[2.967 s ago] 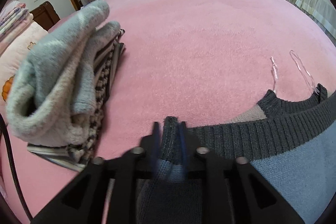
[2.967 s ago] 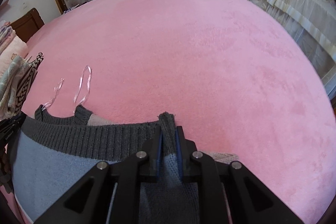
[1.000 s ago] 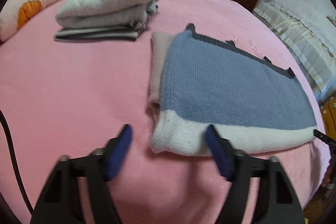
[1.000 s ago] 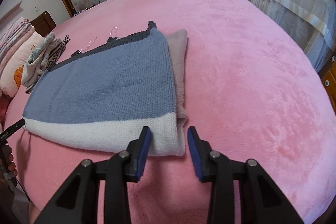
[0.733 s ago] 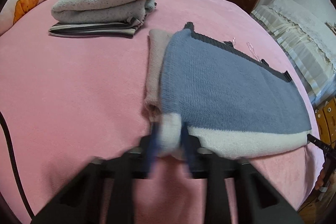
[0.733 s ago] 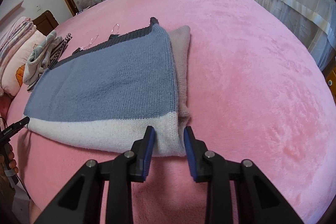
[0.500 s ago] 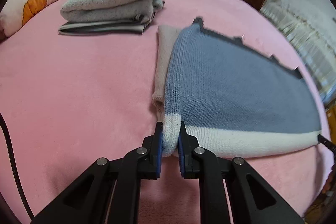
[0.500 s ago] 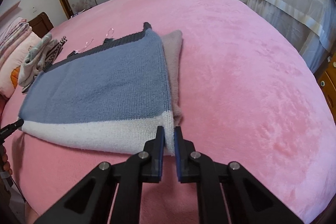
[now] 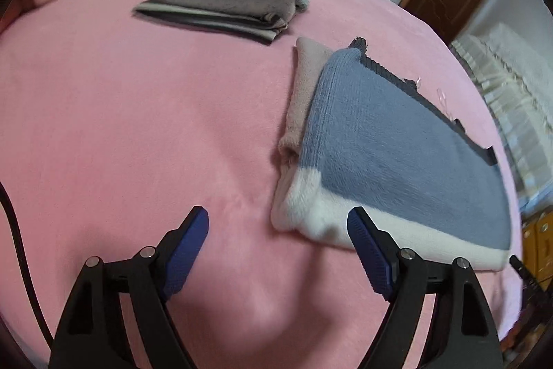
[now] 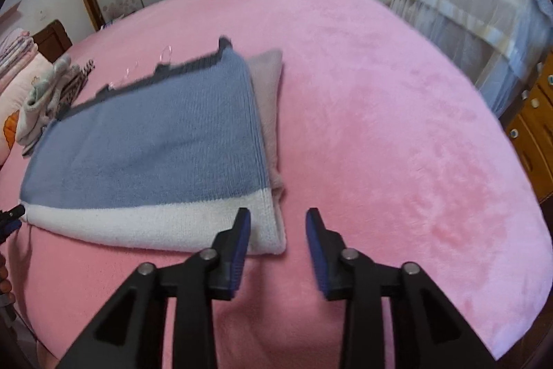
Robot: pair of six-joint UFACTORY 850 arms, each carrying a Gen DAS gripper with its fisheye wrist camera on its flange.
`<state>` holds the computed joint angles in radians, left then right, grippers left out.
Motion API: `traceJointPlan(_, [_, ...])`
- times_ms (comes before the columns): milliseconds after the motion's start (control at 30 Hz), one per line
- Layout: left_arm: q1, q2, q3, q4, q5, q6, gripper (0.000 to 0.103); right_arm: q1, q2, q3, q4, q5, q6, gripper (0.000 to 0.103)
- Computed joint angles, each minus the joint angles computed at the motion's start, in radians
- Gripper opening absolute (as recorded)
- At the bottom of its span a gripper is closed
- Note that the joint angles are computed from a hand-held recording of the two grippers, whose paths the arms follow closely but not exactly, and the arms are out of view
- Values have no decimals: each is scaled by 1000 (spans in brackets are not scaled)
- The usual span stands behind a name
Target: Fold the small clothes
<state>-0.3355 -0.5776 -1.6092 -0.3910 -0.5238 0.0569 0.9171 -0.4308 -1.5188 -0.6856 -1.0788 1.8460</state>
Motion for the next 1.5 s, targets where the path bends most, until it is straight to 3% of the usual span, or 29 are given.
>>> traceJointPlan(233, [-28, 93, 92, 40, 3, -79, 82, 45, -19, -55, -63, -23, 53, 34])
traceJointPlan(633, [-86, 200, 175, 124, -33, -149, 82, 117, -90, -161, -47, 18, 36, 34])
traceJointPlan(900, [-78, 200, 200, -194, -29, 54, 83, 119, -157, -273, -69, 37, -35, 34])
traceJointPlan(1100, [-62, 130, 193, -569, -37, 302, 83, 89, -228, -390, -109, 43, -103, 34])
traceJointPlan(1300, [-18, 59, 218, -951, -93, 501, 83, 68, -275, -466, -133, 57, -142, 34])
traceJointPlan(1400, [-18, 51, 242, -1111, -74, 636, 83, 62, -291, -482, -132, 69, -153, 34])
traceJointPlan(1500, [-32, 46, 237, -1180, -35, 727, 83, 57, -306, -495, -115, 80, -171, 34])
